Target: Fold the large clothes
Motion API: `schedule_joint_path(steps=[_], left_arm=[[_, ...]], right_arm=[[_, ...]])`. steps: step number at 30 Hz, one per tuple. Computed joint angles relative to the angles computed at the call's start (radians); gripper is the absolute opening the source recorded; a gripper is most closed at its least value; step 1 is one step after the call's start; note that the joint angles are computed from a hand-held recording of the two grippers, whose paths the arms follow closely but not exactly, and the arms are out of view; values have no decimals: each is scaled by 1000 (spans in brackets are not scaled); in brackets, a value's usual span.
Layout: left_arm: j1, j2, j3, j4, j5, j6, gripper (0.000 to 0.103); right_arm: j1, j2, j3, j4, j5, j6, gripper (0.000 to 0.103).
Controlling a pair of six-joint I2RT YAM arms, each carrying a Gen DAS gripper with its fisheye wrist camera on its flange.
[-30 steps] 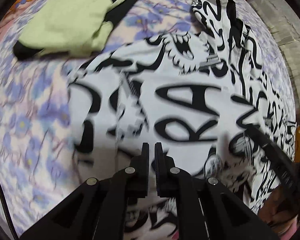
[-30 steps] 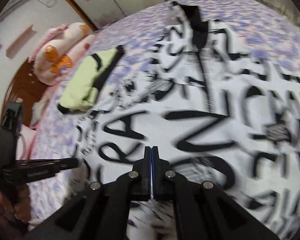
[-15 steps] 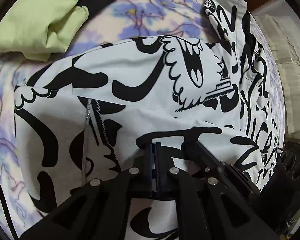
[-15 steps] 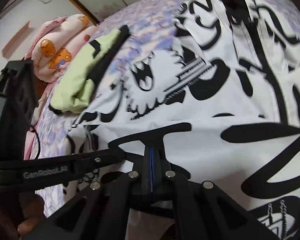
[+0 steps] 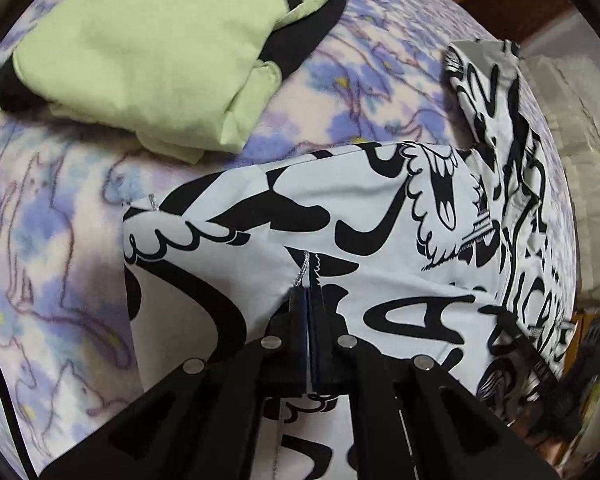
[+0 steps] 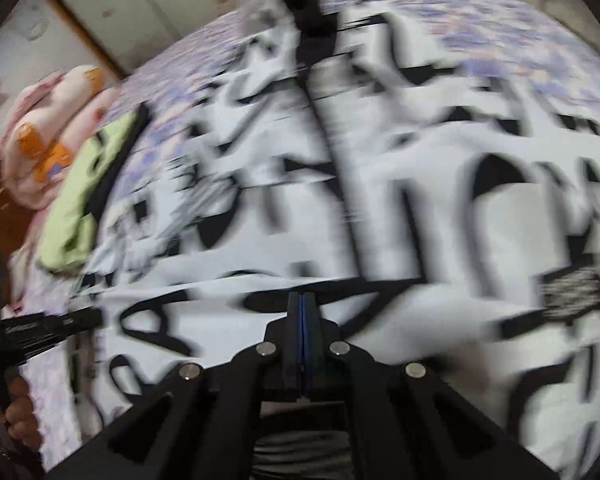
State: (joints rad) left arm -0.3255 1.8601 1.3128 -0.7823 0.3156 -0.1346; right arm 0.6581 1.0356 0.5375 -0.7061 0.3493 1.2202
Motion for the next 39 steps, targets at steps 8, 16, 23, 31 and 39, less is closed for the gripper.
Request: schedule_joint_path(steps=[8, 16, 23, 31, 39], left_arm=[[15, -41, -51, 56, 47, -18, 1], [45, -57, -44, 45, -29, 5, 1], [86, -36, -55, 97, -107, 3, 1], [188, 24, -70, 163, -168, -49, 3], [152, 18, -40, 138, -212, -12, 3]], right_arm=[[-6, -222, -54, -251, 22, 9, 0], [25, -219, -59, -243, 50, 80, 0], [43, -211, -48, -263, 48, 55, 0], [85, -178, -49, -264, 80, 102, 0], [105, -182, -46, -273, 96, 126, 0]])
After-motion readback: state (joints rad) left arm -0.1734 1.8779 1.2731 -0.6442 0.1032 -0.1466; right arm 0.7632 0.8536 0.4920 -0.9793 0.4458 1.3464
